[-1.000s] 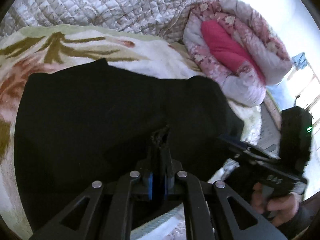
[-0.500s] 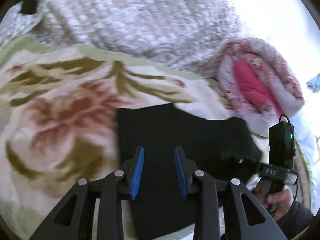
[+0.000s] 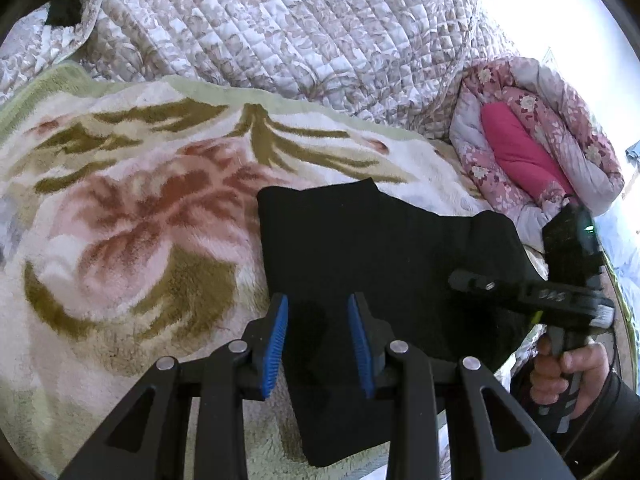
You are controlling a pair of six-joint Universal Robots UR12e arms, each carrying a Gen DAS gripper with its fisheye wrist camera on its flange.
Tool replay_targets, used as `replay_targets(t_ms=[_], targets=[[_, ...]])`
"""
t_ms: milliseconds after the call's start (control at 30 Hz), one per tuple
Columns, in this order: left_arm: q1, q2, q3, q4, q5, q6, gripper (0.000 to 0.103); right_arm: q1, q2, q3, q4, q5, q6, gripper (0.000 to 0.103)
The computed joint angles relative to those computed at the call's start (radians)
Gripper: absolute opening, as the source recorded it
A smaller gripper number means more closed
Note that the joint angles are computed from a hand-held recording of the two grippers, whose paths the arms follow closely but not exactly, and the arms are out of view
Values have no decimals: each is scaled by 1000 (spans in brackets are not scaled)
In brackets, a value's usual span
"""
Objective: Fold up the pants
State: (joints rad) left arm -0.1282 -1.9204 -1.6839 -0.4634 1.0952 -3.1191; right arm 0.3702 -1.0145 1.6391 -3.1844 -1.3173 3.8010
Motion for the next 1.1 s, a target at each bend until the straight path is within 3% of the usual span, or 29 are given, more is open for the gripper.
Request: replay_targets(t_ms=[100,233,333,400,500,600,700,733,900,1100], targets=[[-1,4,-3,6,2,1,34,-4,-12,16,13,-58,8,2],[-8,2,2,-6,7,13,34,-19,-7,23,47,-33,46,3],[-18,0,11,-16,13,22,34,8,-39,28,84,-182,-7,15],[-22,0,15,-12,14,31,34,19,-55,38,71,-235,-38,15],[-27,2,13,-14,2,52,34,32,-73,58,45,-225,-97,15],[-36,7,6,-45,-7,78,34,46,-69,57,95,-184,-140,15],[-45,13,-8,-77,-2,103,34,43,-58,74,120,-148,-110,14],[-47,14,-11,-89,2,107,34,43,-58,82,90,-153,-101,14],[-57,31,-31,-80,30,133,34,63,-70,71,159,-214,-151,15],[-77,38,-52,-34,105,123,34,74,-71,84,140,-239,-153,15]])
